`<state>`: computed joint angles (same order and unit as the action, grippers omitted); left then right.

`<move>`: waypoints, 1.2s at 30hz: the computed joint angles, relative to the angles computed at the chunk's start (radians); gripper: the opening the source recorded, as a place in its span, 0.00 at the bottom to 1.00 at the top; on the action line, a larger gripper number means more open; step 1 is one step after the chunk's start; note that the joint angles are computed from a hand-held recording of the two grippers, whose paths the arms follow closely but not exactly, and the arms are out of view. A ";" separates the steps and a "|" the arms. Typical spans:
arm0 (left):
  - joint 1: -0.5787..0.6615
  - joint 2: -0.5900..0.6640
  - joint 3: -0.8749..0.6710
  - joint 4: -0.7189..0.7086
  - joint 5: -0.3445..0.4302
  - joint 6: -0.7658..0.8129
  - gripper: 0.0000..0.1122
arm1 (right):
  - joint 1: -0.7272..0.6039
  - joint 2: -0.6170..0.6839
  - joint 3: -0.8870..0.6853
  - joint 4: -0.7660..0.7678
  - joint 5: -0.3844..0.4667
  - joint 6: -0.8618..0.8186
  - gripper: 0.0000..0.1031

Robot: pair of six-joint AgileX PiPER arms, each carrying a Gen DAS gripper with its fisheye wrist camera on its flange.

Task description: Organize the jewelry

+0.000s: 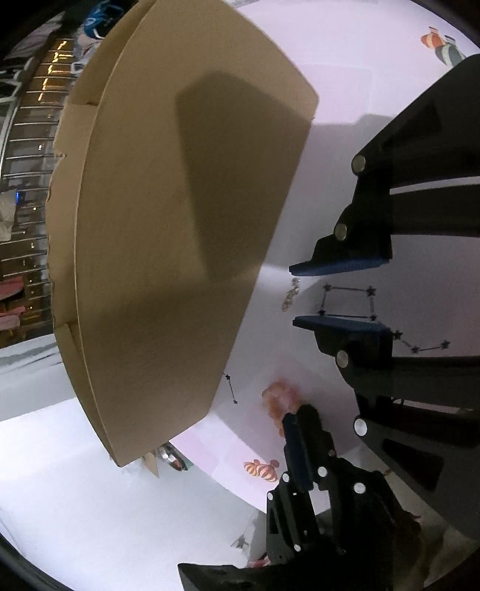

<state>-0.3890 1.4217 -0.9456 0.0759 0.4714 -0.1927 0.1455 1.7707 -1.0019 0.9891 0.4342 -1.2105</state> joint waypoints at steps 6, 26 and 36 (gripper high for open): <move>0.005 -0.006 0.011 -0.017 -0.006 0.014 0.08 | 0.043 0.000 0.010 0.021 -0.074 -0.035 0.16; 0.004 -0.002 0.002 -0.013 -0.005 0.007 0.08 | 0.071 0.017 -0.023 -0.026 -0.081 0.021 0.04; 0.015 0.003 -0.003 -0.021 -0.011 0.019 0.08 | 0.009 -0.016 -0.011 0.070 0.014 -0.034 0.02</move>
<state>-0.3736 1.4248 -0.9488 0.0548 0.4600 -0.1741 0.1548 1.7547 -1.0127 1.0591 0.4479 -1.2440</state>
